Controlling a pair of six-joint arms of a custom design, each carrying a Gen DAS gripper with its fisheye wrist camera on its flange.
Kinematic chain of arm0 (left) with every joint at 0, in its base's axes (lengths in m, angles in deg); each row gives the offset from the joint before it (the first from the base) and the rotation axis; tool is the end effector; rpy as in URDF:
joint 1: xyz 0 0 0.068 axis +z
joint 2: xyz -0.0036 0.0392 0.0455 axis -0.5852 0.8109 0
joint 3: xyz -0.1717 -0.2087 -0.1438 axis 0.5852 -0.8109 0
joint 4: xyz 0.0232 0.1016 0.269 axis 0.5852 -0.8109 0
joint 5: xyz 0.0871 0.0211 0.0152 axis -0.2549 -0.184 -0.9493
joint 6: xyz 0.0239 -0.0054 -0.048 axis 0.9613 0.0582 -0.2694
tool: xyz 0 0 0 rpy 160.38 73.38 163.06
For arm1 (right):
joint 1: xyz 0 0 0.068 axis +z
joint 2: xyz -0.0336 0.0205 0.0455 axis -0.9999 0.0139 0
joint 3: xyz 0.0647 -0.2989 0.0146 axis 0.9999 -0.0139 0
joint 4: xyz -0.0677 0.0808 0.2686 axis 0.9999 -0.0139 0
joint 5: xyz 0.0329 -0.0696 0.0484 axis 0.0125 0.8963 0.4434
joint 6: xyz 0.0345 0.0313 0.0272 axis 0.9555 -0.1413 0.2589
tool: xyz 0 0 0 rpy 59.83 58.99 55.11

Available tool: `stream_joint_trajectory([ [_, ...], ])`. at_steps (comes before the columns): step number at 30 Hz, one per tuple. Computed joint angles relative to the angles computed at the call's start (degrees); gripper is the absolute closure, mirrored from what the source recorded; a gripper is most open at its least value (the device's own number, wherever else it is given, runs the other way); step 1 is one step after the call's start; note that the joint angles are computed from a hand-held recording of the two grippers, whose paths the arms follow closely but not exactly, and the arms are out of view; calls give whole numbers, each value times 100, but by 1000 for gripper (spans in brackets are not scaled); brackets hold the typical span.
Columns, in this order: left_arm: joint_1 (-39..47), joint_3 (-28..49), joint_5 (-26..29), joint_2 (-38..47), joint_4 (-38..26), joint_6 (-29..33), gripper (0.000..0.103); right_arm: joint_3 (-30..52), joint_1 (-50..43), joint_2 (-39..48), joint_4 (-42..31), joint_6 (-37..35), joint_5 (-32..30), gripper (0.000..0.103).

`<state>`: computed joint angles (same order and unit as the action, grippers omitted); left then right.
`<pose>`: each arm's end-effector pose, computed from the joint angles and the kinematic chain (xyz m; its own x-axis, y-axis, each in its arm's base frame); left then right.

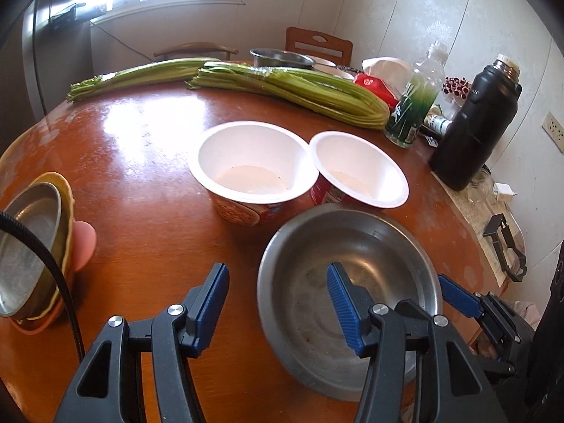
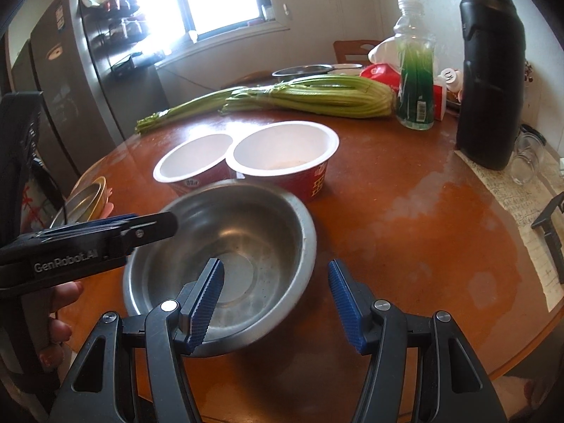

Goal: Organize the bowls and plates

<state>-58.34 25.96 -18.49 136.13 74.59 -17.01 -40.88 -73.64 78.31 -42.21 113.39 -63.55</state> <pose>0.3651 -0.1597 0.1442 -0.7599 0.2856 -0.5840 0.4709 0.8611 -0.1917 0.2391 0.0604 0.1303 -0.6855 0.2176 -0.6948 0.1344 0.9757 0.1729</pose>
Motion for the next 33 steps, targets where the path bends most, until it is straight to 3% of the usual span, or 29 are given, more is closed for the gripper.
stream_joint_trajectory([
  [10, -98, 262, 391, 436, -63, -32, 46, 80, 143, 297, 149, -220, -179, 40],
  [15, -84, 221, 468, 426, -4, -54, 46, 133, 319, 300, 54, -240, 65, 39],
  [33, 643, -737, 581, -394, 204, 276, 46, 417, 1276, 329, -231, -9, 227, 38],
])
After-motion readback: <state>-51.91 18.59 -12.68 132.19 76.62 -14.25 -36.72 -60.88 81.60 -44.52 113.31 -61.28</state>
